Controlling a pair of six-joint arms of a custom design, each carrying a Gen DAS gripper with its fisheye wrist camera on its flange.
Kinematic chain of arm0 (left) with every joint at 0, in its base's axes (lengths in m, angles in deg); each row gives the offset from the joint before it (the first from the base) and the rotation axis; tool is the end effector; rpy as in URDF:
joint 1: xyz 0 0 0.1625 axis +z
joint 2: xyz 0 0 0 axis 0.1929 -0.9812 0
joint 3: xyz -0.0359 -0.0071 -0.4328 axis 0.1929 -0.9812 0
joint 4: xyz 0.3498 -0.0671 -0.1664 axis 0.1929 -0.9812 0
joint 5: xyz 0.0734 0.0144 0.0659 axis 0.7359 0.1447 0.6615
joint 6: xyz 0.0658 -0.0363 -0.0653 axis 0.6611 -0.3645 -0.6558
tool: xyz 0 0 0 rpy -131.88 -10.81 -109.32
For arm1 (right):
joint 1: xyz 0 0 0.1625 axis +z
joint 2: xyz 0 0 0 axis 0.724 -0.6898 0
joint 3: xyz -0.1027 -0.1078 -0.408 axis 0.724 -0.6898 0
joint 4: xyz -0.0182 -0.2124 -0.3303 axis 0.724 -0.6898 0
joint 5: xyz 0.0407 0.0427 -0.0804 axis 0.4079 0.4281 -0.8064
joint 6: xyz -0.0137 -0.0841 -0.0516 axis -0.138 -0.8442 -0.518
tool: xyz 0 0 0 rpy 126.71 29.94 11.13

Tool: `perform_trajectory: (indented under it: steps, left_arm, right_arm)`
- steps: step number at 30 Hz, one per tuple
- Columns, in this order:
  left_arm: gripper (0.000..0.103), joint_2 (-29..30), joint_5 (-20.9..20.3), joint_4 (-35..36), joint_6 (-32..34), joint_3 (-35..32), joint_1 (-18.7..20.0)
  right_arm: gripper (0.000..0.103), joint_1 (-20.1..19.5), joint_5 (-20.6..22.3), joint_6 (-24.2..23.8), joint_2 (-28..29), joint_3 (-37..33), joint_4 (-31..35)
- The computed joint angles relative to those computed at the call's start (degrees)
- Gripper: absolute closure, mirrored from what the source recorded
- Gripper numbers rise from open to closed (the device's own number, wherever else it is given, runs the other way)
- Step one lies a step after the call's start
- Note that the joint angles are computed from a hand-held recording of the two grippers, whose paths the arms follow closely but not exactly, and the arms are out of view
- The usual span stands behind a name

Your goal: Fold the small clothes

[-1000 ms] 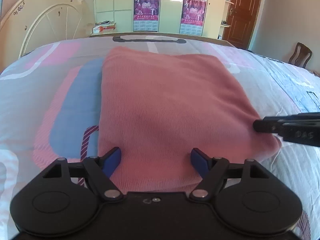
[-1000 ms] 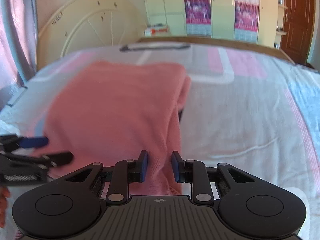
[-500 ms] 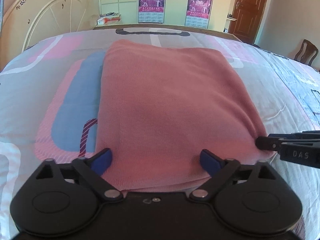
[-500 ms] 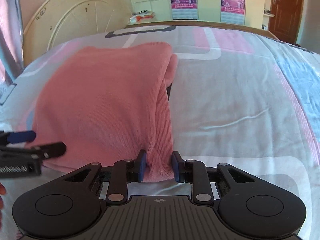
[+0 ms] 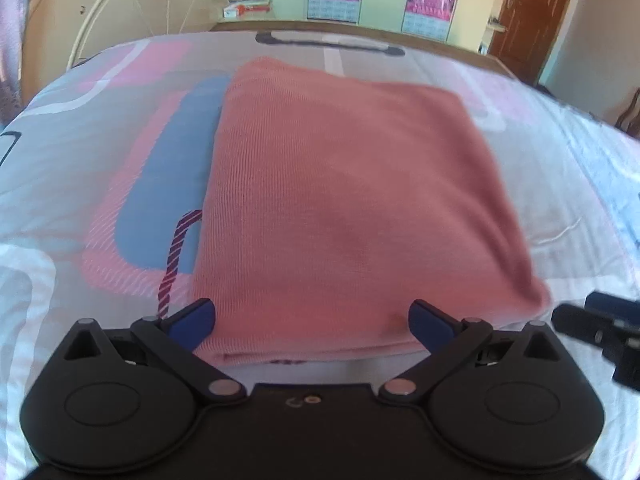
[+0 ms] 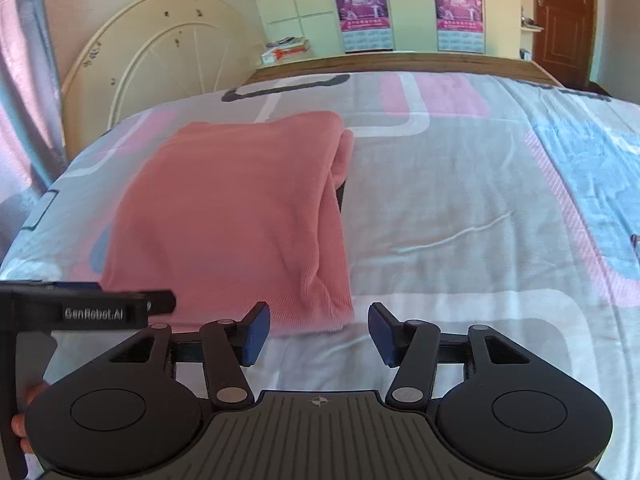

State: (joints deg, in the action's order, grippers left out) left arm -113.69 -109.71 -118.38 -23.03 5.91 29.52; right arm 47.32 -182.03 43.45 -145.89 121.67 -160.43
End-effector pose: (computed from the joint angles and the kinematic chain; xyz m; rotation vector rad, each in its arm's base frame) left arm -0.4368 -0.6372 0.0399 0.8325 2.3528 -0.5458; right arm 0.1155 -0.5114 0.3910 -0.0424 -2.3003 1.2237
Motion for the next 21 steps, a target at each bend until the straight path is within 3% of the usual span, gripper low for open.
perform_trajectory:
  steps: [5, 10, 14, 18, 21]
  left_arm:
    - [0.001, -3.6, 1.9, -3.4, -3.7, 5.7, -2.8]
    - [0.001, -7.2, 8.0, -5.4, -9.5, 11.7, -7.1]
    - [0.001, -11.1, 10.2, -5.2, -11.7, 17.5, -11.0]
    - [0.001, -15.9, 8.7, -2.7, -15.5, 22.4, -14.1]
    - [0.001, -18.8, 12.6, -3.3, -18.8, 27.4, -17.3]
  right_arm:
    - [0.041, 1.7, 0.2, -2.9, -3.4, 3.9, -1.3]
    - [0.031, 4.4, -0.3, -6.0, -7.3, 8.9, -4.1]
    - [0.025, 8.4, -3.5, -10.2, -10.0, 13.6, -8.1]
    - [0.018, 13.2, -6.5, -13.3, -11.8, 17.9, -13.4]
    - [0.014, 16.9, -9.1, -14.9, -12.4, 20.7, -18.5]
